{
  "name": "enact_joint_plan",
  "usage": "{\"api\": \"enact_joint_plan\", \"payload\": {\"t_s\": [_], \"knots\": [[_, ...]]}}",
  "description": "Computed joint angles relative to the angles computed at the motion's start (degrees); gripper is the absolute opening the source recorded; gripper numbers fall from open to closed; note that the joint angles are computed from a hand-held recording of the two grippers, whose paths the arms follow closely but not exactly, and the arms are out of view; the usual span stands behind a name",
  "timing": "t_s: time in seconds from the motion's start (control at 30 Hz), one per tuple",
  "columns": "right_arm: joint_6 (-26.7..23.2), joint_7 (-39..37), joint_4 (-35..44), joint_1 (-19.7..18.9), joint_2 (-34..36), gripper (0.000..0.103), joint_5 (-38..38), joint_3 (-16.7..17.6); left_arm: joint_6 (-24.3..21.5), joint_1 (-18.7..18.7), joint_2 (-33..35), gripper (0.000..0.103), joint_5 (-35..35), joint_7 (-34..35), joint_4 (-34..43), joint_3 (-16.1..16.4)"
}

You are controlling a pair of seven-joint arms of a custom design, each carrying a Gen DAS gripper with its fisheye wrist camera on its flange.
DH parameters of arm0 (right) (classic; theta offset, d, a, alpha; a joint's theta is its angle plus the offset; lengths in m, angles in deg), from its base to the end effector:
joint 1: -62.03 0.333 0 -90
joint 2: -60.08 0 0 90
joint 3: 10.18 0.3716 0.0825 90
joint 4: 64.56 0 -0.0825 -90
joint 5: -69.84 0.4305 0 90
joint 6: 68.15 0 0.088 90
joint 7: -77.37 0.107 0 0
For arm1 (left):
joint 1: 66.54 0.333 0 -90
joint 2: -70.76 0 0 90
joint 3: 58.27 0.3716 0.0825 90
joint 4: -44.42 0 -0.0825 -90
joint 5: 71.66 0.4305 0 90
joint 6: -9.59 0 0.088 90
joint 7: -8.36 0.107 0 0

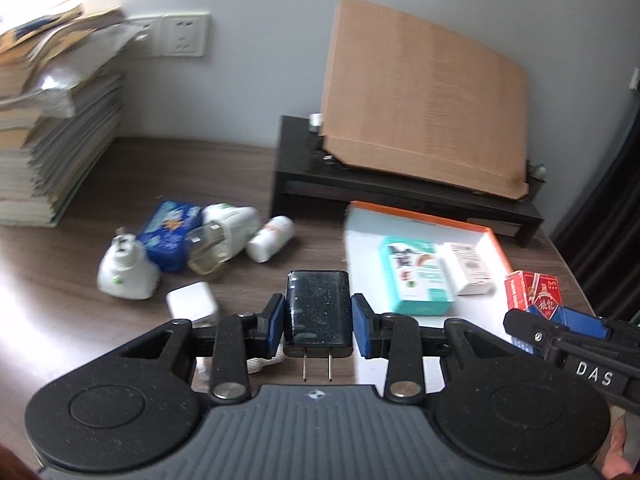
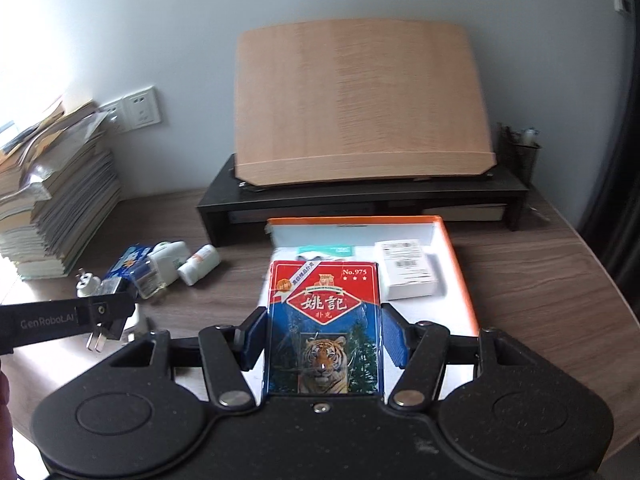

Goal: Organize rigid objects

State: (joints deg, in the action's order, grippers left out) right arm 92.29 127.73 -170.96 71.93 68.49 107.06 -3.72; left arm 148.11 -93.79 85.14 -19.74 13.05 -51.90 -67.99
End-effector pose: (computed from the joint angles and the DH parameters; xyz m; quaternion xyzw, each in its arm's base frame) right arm 0.6763 0.1640 0.5623 -0.7634 0.4835 -0.1836 0.3868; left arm 0.5946 -0.4267 0.5479 -0.7371 0.5384 -0.3085 0.2677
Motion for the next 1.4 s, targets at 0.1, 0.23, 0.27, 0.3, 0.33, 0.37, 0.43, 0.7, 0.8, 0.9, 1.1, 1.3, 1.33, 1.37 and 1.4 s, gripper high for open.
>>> {"api": "enact_joint_plan", "payload": {"t_s": [0.1, 0.23, 0.27, 0.3, 0.33, 0.37, 0.43, 0.7, 0.8, 0.9, 1.1, 1.3, 1.33, 1.37, 1.4], "knots": [[0.18, 0.8, -0.21, -0.61, -0.35, 0.071, -0.45, -0.77, 1.01, -0.48, 2.96, 0.035, -0.59, 2.95, 3.93, -0.23], [1.37, 1.67, -0.64, -1.2, -0.55, 0.071, -1.65, -1.5, 2.56, -2.14, 6.19, 0.035, -1.52, 5.38, 8.03, 0.7], [1.34, 1.81, -0.64, -1.46, -0.53, 0.071, -1.74, -1.6, 2.82, -2.54, 6.85, 0.035, -1.96, 5.88, 8.82, 0.94], [1.09, 1.88, -0.53, -1.71, -0.44, 0.071, -1.74, -1.65, 2.91, -2.93, 7.56, 0.035, -2.49, 6.57, 9.65, 1.15], [0.95, 1.95, -0.48, -1.9, -0.38, 0.071, -1.82, -1.68, 2.92, -3.33, 8.09, 0.035, -2.96, 7.17, 10.26, 1.4], [0.84, 1.81, -0.44, -2.09, -0.34, 0.071, -1.89, -1.68, 2.91, -3.67, 8.56, 0.036, -3.49, 7.76, 10.82, 1.62], [0.48, 1.21, -0.47, -2.43, -0.34, 0.071, -1.83, -1.62, 3.12, -4.18, 9.36, 0.036, -4.58, 8.54, 11.67, 2.07], [-0.79, 0.35, 0.08, -3.2, 0.47, 0.071, -2.44, -1.66, 1.61, -6.16, 11.12, 0.036, -6.38, 9.22, 13.92, 3.61], [-1.51, -0.29, 0.54, -3.49, 0.89, 0.071, -2.13, -1.54, 1.06, -6.45, 11.43, 0.036, -6.9, 9.22, 14.32, 3.79], [-2.03, -0.77, 0.81, -3.61, 1.16, 0.071, -2.04, -1.42, 0.58, -6.69, 11.52, 0.036, -7.1, 9.06, 14.49, 3.98], [-2.61, -1.22, 1.35, -3.7, 1.67, 0.071, -2.01, -1.35, -0.13, -6.94, 11.44, 0.036, -7.0, 8.48, 14.42, 4.12], [-2.65, -1.5, 1.42, -3.81, 1.77, 0.071, -1.88, -1.22, -0.33, -7.02, 11.21, 0.036, -6.58, 7.59, 14.11, 4.09], [-2.55, -1.44, 1.36, -3.76, 1.77, 0.071, -2.01, -1.24, -0.33, -6.96, 11.18, 0.036, -6.59, 7.65, 14.06, 4.02], [-2.52, -1.43, 1.36, -3.76, 1.8, 0.071, -2.02, -1.24, -0.3, -6.92, 11.16, 0.036, -6.58, 7.65, 14.03, 3.99], [-2.55, -1.41, 1.35, -3.77, 1.79, 0.071, -2.0, -1.23, -0.41, -6.95, 11.19, 0.036, -6.52, 7.61, 14.08, 3.99]]}}
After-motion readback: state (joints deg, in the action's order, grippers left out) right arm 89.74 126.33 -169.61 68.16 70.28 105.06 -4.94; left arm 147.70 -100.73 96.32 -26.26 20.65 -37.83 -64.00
